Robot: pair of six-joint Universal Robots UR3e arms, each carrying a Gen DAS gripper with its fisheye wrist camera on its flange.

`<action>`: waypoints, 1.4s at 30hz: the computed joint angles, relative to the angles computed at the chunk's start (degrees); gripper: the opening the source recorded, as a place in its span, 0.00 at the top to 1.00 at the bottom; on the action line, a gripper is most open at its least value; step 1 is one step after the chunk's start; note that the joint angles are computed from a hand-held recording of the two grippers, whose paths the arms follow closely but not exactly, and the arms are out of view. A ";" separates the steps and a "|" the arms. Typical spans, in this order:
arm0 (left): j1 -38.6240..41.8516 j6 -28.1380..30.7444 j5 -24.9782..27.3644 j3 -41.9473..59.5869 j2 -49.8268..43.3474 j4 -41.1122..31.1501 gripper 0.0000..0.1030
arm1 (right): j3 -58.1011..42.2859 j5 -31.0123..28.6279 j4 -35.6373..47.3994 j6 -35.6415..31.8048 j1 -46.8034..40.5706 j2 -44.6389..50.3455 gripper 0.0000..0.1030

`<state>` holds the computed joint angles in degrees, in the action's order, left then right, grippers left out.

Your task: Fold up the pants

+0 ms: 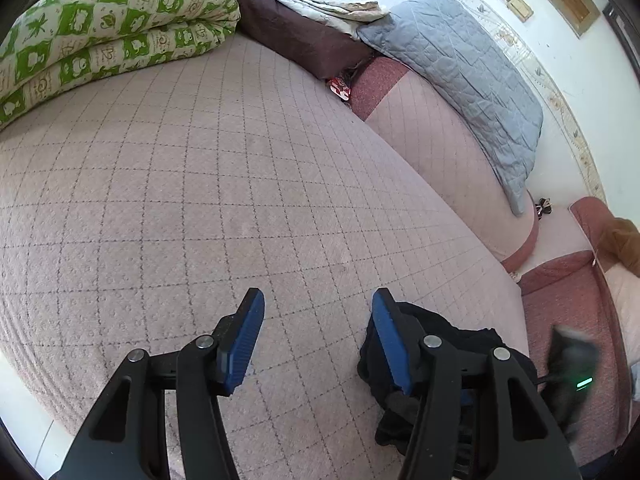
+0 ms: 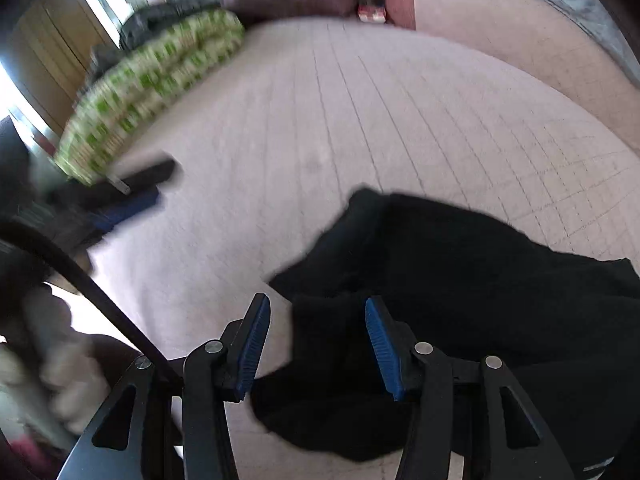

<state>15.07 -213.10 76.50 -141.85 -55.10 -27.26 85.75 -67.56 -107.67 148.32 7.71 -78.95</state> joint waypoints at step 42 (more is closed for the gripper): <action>-31.02 2.67 15.00 31.47 -42.45 -3.39 0.36 | -18.35 5.16 -0.49 7.53 -29.40 12.23 0.41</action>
